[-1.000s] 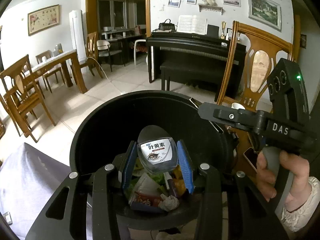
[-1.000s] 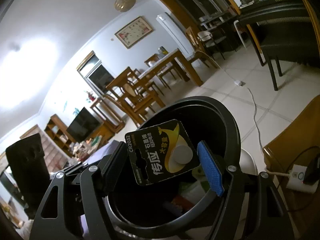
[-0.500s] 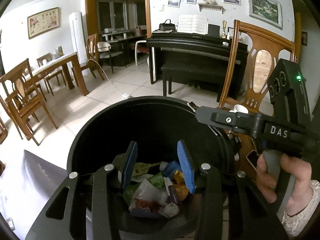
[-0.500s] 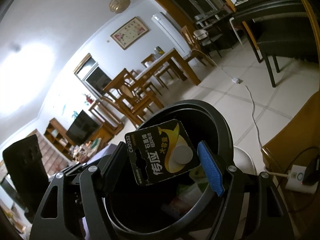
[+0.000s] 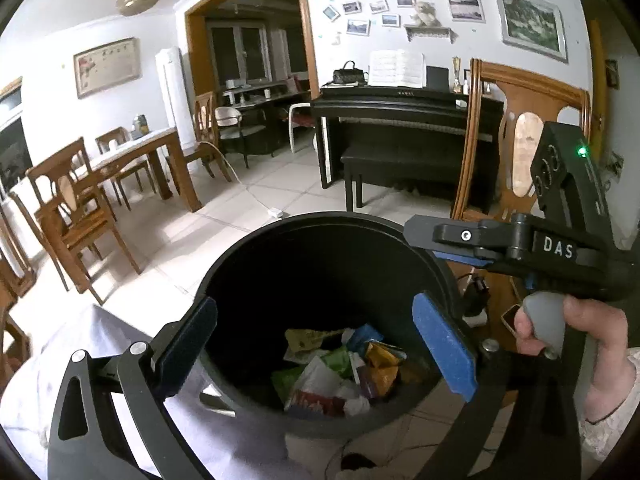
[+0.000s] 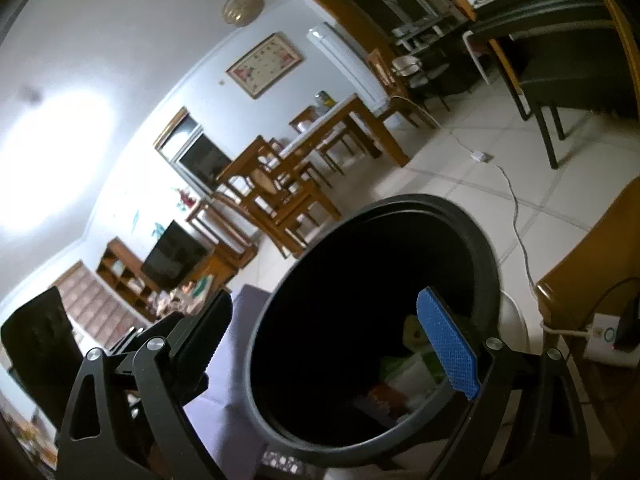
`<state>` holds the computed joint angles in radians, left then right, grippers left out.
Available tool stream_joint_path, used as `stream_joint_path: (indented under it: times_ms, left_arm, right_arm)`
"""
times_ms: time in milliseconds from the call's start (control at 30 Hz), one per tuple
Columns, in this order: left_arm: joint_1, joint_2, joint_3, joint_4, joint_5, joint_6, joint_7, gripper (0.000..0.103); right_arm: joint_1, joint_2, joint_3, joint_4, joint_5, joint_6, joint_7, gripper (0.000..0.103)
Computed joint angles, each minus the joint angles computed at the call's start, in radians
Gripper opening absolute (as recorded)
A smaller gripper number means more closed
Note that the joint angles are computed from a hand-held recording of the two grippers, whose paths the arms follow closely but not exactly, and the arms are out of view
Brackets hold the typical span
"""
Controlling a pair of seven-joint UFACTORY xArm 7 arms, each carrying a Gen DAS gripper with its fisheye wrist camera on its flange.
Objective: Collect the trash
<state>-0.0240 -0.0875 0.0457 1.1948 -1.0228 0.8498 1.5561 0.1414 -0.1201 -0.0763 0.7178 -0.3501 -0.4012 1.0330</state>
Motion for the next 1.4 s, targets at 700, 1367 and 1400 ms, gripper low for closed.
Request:
stream_joint_path:
  times_ms: [700, 1367, 1400]
  left_arm:
    - [0.344, 0.093, 0.156, 0.107, -0.088, -0.187, -0.084, 0.098]
    - [0.546, 0.261, 0.099, 0.253, -0.104, -0.221, -0.264, 0.098]
    - [0.552, 0.265, 0.095, 0.257, -0.095, -0.218, -0.275, 0.098]
  right_arm:
    - [0.542, 0.428, -0.035, 0.806, 0.062, 0.523, -0.26, 0.098]
    - [0.681, 0.896, -0.138, 1.438, -0.329, 0.668, 0.014, 0.098]
    - [0.682, 0.91, -0.128, 1.456, -0.316, 0.679, -0.013, 0.098]
